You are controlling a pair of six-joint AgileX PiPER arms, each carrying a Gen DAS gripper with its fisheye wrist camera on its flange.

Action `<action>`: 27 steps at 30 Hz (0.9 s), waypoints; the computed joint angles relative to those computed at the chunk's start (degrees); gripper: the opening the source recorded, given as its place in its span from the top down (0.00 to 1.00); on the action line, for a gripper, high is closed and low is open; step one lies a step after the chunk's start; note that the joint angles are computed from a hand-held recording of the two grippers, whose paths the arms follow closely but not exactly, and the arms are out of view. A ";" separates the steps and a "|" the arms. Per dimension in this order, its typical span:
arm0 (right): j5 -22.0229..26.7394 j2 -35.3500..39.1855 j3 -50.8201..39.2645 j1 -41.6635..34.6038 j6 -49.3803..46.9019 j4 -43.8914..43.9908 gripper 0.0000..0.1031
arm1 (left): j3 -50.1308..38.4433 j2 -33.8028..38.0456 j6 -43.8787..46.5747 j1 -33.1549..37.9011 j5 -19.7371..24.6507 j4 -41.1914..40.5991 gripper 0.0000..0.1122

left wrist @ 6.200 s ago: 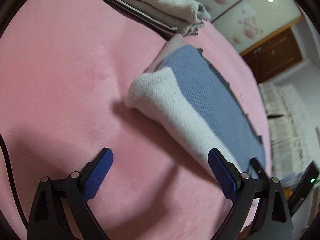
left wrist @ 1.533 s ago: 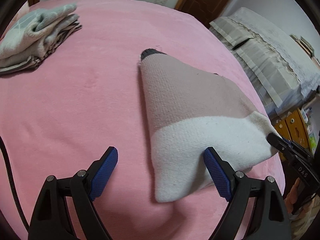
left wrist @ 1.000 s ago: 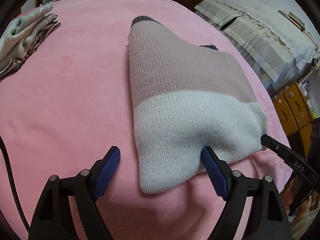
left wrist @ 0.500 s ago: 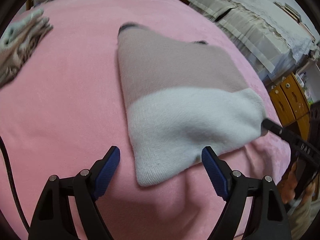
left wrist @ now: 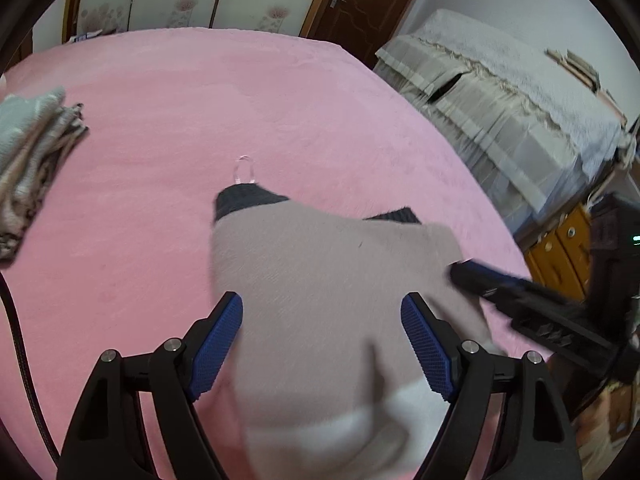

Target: Fold small clothes

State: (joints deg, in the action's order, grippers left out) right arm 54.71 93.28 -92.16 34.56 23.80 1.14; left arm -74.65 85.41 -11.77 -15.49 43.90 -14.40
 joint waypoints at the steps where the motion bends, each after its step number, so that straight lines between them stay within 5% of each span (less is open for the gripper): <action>1: 0.54 1.66 -0.86 -0.43 -0.14 0.37 0.65 | -0.30 1.32 -0.14 -0.09 -0.63 -0.84 0.29; 3: 1.45 3.70 -0.62 -1.16 0.75 -1.04 0.67 | 0.82 2.53 -1.69 -1.04 -3.03 0.26 0.29; 6: 0.07 3.77 2.85 -2.93 0.69 -1.55 0.88 | 1.89 3.77 -0.18 -2.07 -5.48 0.31 0.29; 9: -3.54 1.73 7.51 -5.29 -2.05 3.02 0.88 | 2.21 4.61 -0.86 -3.69 -6.78 4.40 0.29; 17: -6.97 0.28 11.04 -3.24 0.93 -1.55 0.88 | 2.00 5.29 -5.78 -8.20 -6.33 15.72 0.24; 27: 0.64 -1.12 5.46 -0.25 3.01 -5.77 0.82 | -0.07 0.48 -5.14 -5.94 -0.25 12.93 0.16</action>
